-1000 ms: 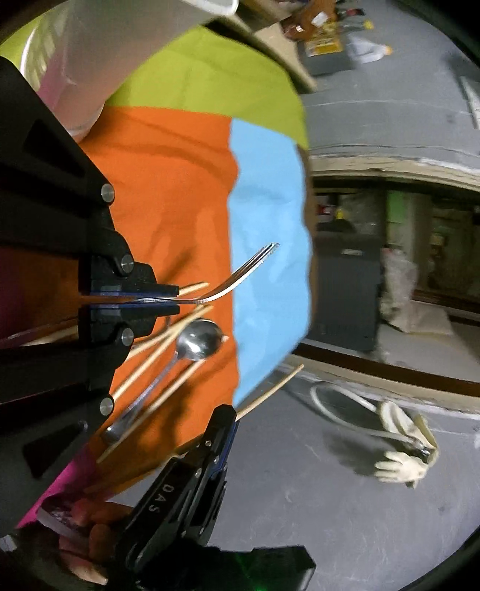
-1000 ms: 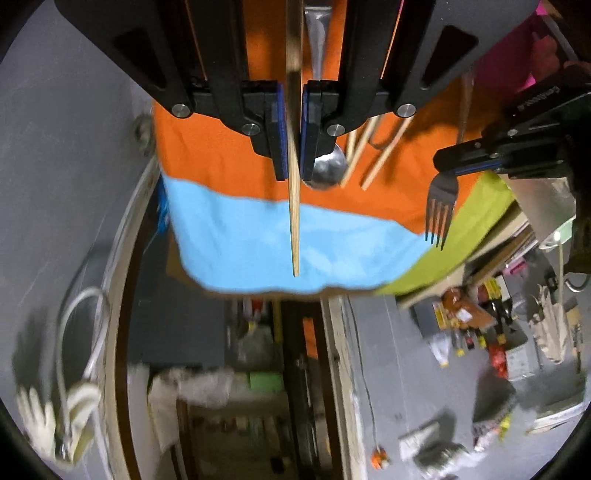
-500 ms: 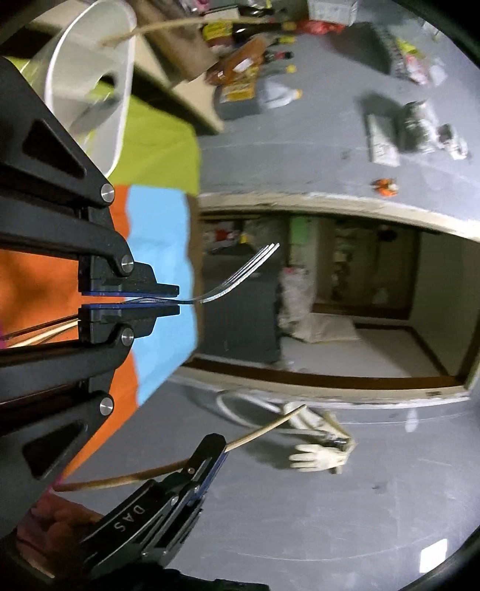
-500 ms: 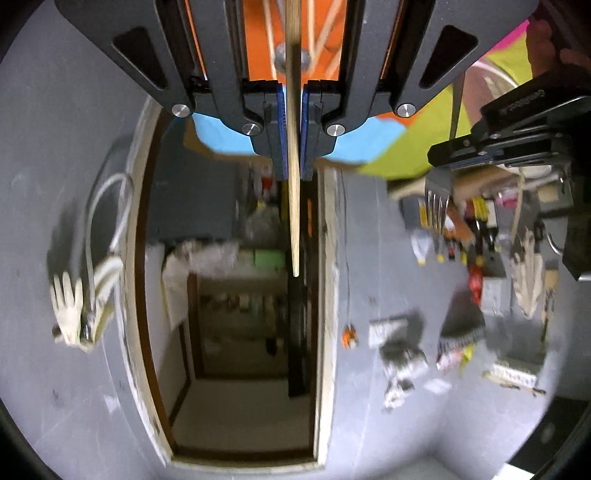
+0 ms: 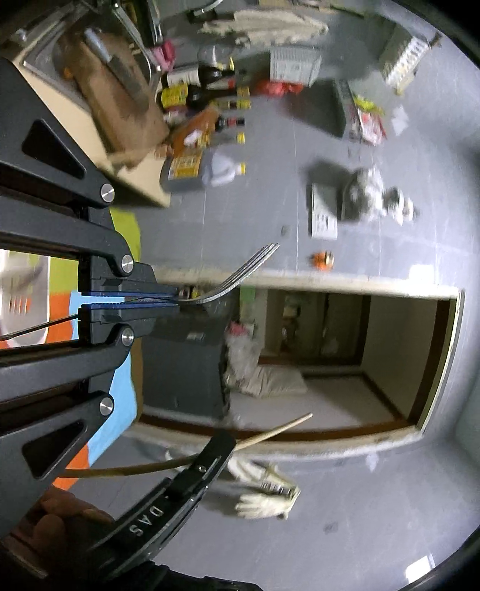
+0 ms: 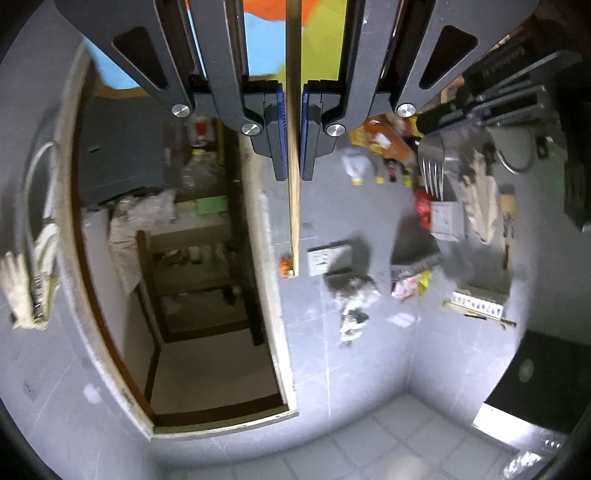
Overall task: Organize utensils
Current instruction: 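Lift the fork and chopstick and carry both to the white basket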
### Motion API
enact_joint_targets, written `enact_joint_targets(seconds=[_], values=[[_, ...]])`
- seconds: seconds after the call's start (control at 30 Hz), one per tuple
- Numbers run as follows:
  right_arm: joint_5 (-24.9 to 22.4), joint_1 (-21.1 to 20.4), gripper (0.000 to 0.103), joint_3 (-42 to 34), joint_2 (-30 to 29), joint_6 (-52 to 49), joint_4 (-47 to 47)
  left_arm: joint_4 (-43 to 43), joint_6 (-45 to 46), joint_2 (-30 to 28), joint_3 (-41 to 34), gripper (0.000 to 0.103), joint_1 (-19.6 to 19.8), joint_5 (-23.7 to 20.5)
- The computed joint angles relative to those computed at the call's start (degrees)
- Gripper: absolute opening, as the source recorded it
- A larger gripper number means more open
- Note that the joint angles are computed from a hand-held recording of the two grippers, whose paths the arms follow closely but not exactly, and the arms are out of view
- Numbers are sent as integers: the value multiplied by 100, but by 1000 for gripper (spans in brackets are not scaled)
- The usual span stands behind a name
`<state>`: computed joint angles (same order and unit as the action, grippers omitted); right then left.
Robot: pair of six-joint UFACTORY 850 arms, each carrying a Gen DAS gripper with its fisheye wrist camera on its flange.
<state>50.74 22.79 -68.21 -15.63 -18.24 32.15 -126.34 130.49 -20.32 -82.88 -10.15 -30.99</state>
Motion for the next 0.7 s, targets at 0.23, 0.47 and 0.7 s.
enact_joint_targets(seconds=[0.23, 0.47, 0.7], values=[[-195, 100, 4, -803, -586, 508, -97, -87, -494, -369, -421, 1, 434, 235], [-68, 150, 5, -1164, -992, 862, 98, -1252, 631, -436, -293, 0, 564, 247], [65, 167, 5, -1217, -1111, 946, 390, -2154, 1618, -507, -143, 1, 483, 150]])
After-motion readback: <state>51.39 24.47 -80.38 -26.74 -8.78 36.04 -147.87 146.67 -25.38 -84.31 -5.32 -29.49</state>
